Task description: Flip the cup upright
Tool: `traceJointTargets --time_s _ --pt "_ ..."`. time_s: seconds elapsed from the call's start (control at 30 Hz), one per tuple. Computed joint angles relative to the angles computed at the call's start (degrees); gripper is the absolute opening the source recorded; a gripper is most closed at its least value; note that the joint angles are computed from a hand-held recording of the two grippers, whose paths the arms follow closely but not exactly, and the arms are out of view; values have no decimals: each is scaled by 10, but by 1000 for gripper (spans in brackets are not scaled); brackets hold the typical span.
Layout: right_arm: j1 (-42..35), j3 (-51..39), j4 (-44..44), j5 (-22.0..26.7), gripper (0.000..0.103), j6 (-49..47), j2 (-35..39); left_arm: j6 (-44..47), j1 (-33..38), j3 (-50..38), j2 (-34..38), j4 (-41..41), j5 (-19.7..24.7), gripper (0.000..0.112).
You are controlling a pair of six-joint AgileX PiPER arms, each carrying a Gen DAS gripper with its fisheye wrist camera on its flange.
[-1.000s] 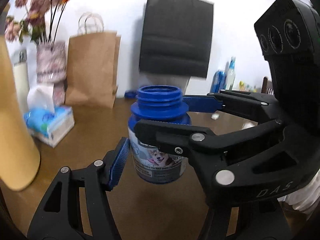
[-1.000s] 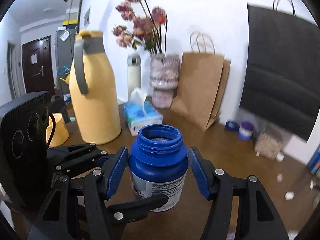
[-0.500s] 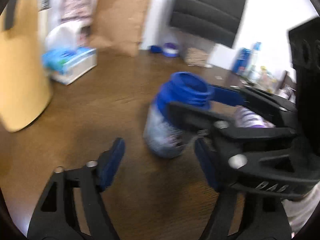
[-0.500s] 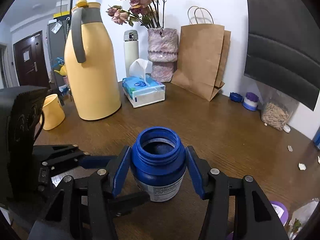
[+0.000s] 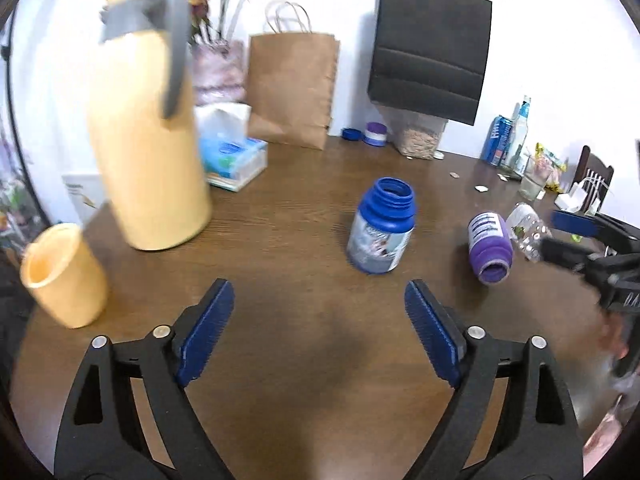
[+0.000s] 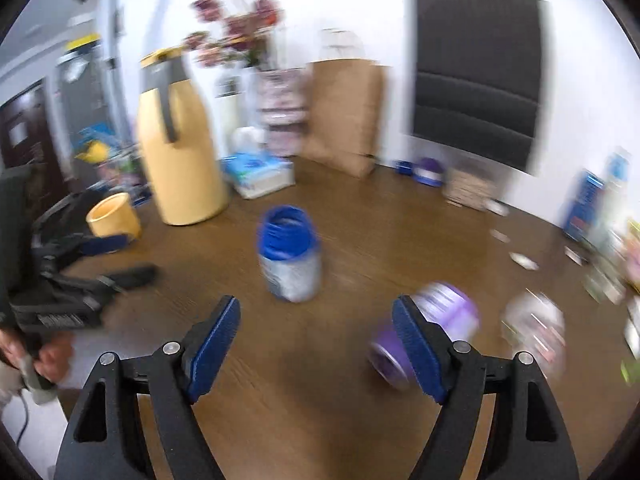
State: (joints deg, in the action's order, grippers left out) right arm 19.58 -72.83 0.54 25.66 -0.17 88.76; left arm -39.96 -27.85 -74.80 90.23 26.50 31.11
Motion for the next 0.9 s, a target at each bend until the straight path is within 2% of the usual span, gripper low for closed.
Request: traceJointTargets --time_s 0.13,0.17,0.23,0.33,0.4,0.47,0.53,0.63,0.73,0.83,0.9 --pt "-2 133 -173 -8 83 229 -123 -114 -35 85 -85 123 2 93" --pt "7 153 -213 -8 83 285 -142 -124 -41 95 -94 133 2 93" --pt "22 179 -260 -1 83 343 -168 -151 -60 114 -116 154 11 93" --pt "75 204 -370 50 83 472 -203 -189 -89 134 -142 180 29 93" --pt "92 230 -382 50 83 499 -233 -220 -118 149 -163 213 47 95" --pt "117 252 -406 57 83 534 -255 -216 -135 159 -179 211 58 103" --pt "173 262 -461 114 83 612 -270 -245 -170 176 -196 244 94 103" --pt "262 295 -542 171 83 718 -305 -350 -260 223 -244 332 163 103" --pt "395 337 -613 255 83 827 -344 -416 -342 262 -289 376 218 103" --pt "540 361 -657 366 83 927 -356 -497 -444 301 -323 413 313 103" --pt "605 371 -675 409 83 972 -356 -529 -491 313 -329 423 371 103"
